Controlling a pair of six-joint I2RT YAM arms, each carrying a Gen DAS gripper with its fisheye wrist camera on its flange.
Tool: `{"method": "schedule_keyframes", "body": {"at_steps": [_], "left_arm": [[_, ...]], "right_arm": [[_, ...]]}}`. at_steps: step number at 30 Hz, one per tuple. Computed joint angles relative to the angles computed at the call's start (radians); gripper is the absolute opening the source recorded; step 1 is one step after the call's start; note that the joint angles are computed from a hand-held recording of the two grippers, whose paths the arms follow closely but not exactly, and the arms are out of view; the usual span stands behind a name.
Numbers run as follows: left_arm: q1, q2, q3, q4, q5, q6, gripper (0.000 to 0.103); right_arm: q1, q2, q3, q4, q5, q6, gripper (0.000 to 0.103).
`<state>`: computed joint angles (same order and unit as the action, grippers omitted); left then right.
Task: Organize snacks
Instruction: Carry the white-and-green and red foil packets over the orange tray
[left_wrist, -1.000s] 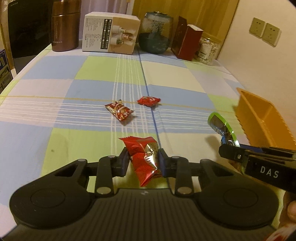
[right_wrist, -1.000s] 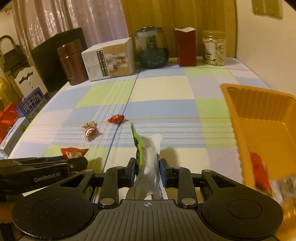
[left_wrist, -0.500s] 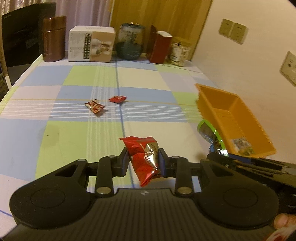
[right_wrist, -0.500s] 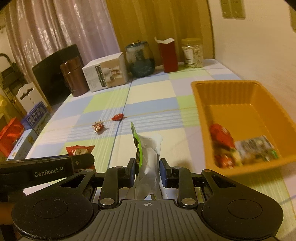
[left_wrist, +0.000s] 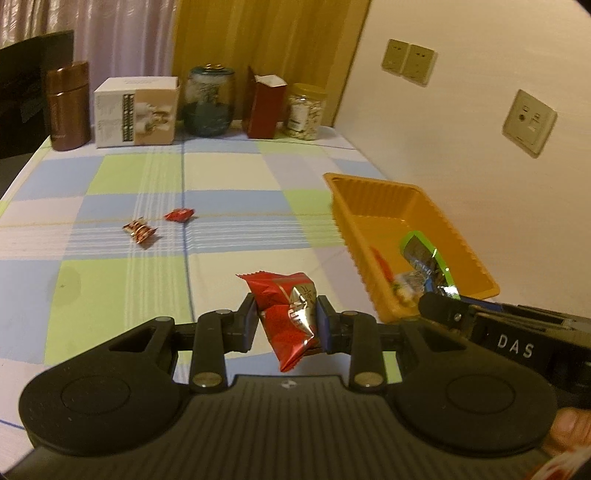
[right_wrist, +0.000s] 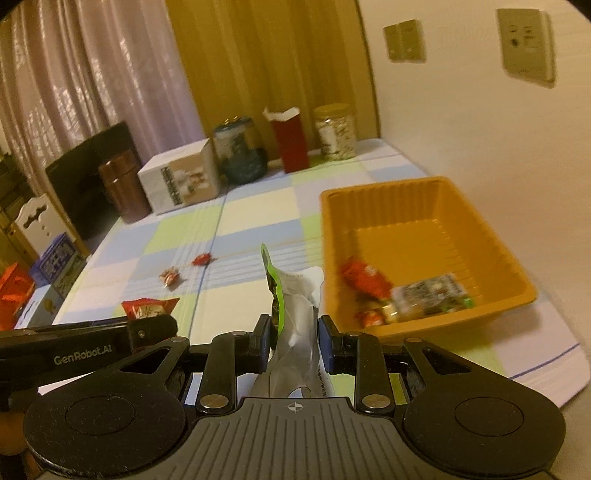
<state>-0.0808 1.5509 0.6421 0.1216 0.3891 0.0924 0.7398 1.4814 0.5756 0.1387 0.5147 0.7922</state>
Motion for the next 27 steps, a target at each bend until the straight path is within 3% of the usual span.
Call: {"method": "schedule_keyframes", "body": {"at_steps": [15, 27], "left_arm": [[-0.187, 0.085, 0.146, -0.01, -0.034, -0.057, 0.029], [-0.336, 0.296, 0.34, 0.012, -0.094, -0.082, 0.029]], "right_arm": [[-0.238, -0.214, -0.115, -0.033, -0.049, -0.12, 0.027], [-0.49, -0.142, -0.123, 0.084, -0.212, -0.244, 0.027]]}}
